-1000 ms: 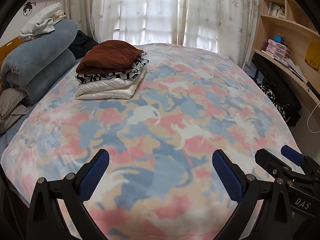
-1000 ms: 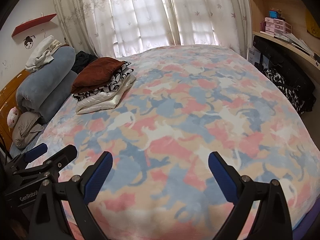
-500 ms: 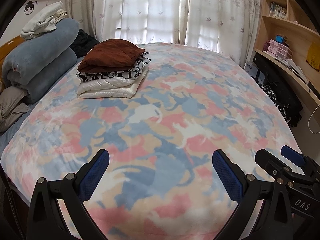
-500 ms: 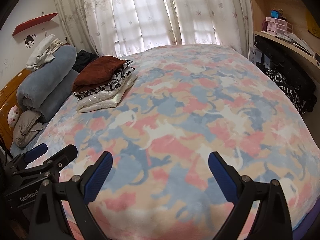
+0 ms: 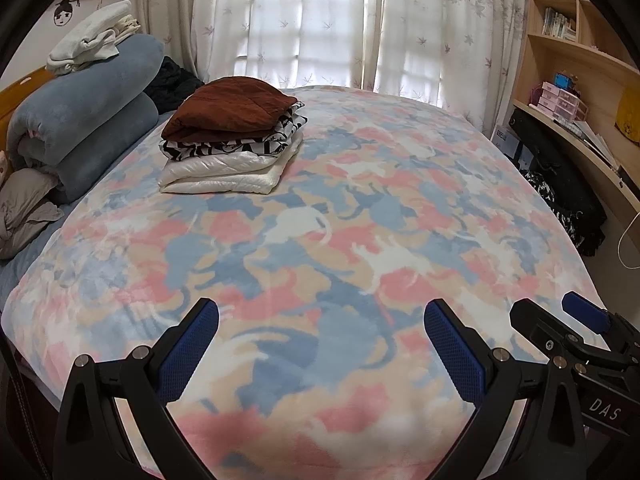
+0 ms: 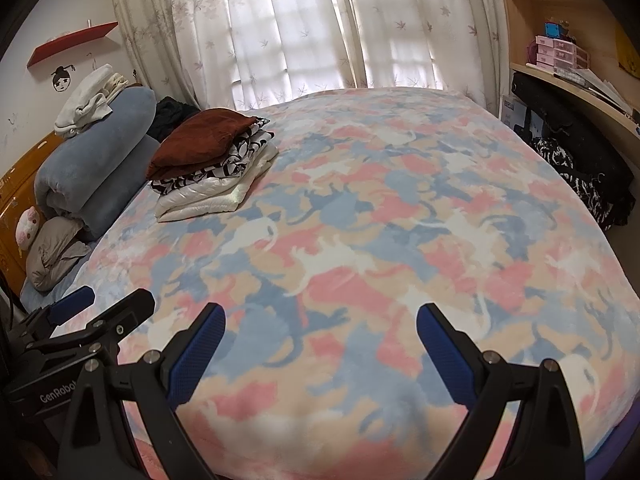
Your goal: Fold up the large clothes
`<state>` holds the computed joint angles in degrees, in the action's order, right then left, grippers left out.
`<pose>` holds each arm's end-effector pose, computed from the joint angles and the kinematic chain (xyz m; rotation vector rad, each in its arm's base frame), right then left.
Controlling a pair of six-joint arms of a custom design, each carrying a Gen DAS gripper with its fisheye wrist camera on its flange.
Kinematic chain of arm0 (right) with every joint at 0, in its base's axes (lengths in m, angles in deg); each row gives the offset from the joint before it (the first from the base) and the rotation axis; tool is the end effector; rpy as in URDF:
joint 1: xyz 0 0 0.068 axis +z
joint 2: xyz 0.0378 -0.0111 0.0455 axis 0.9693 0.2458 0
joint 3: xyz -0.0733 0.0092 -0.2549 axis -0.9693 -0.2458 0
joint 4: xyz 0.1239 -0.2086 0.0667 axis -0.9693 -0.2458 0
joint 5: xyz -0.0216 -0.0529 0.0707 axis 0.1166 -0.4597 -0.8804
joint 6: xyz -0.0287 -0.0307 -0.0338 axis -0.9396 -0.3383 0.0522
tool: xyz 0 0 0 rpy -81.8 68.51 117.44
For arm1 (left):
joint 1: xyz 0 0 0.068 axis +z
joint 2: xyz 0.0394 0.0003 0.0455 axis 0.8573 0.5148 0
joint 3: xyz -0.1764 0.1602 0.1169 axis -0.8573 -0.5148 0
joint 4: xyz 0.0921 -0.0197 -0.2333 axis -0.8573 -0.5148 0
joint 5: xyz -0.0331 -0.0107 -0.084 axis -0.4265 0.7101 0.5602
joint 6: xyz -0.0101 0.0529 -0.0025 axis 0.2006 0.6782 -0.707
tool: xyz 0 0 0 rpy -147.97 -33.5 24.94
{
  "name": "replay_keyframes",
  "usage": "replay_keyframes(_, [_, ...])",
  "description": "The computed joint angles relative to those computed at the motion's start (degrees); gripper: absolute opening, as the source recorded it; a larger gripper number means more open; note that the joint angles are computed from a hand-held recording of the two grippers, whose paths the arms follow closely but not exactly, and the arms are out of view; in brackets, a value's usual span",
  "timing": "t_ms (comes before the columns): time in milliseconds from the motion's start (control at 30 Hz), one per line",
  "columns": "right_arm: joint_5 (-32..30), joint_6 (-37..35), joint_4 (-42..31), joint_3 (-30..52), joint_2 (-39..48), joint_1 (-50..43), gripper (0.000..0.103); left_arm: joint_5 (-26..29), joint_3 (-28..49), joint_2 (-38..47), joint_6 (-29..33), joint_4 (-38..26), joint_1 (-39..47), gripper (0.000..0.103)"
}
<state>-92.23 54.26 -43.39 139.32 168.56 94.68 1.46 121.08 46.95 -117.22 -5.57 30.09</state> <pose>0.2911 0.1054 0.2369 -0.3641 2.3368 0.3776 0.2285 -0.1058 0.2717 -0.4411 2.3271 0.0983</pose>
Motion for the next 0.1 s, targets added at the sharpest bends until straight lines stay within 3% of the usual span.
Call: replay_keyframes(100, [0.41, -0.08, -0.04, -0.13, -0.06, 0.3, 0.097, 0.15, -0.94, -0.68, -0.7, -0.06, 0.01, 0.102])
